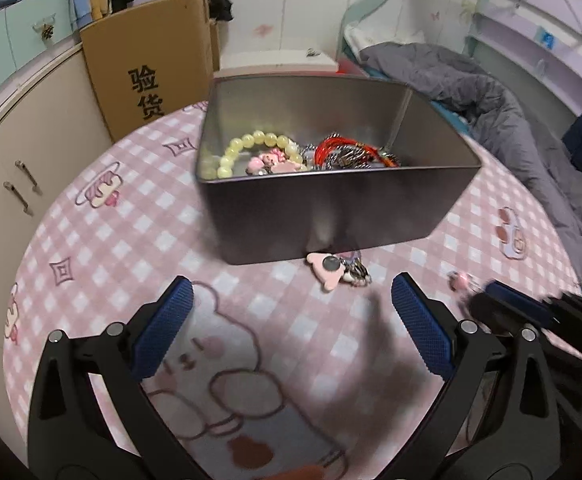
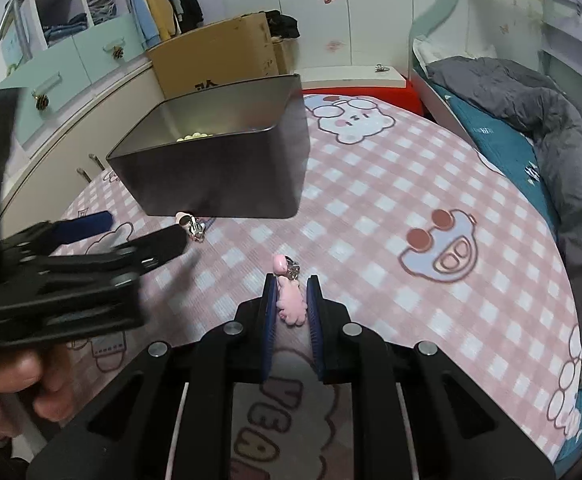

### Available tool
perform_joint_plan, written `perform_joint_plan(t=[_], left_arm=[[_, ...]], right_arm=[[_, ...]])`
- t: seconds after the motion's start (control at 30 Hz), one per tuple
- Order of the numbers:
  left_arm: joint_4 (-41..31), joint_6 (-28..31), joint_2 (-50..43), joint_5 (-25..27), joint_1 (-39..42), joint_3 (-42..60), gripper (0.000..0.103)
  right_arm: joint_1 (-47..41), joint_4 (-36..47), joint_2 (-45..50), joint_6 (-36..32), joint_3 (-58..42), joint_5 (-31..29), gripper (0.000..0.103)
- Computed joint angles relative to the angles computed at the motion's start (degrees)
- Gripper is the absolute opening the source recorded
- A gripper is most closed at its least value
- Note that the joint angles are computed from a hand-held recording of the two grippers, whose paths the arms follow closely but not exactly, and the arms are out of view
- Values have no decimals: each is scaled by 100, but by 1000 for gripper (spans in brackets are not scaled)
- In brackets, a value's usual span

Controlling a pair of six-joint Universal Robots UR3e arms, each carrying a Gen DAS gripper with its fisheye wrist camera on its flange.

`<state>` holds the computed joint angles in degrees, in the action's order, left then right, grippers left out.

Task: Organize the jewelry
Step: 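Grasp a pink charm with the right tool while the left tool reaches another pink charm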

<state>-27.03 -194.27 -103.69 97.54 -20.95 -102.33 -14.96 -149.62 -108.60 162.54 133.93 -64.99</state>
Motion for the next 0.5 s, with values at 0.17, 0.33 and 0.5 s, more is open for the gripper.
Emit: perform_joint_plan(t=[0.17, 0.33, 0.5], left_arm=[[188, -156, -232, 294, -135, 90, 62], [669, 157, 338, -564, 408, -724, 34], [883, 502, 959, -1179, 824, -1398, 24]], right_arm=[[-172, 227, -224, -145, 51, 228, 14], [-173, 284, -221, -166, -4, 337, 14], [-53, 369, -287, -101, -68, 364, 14]])
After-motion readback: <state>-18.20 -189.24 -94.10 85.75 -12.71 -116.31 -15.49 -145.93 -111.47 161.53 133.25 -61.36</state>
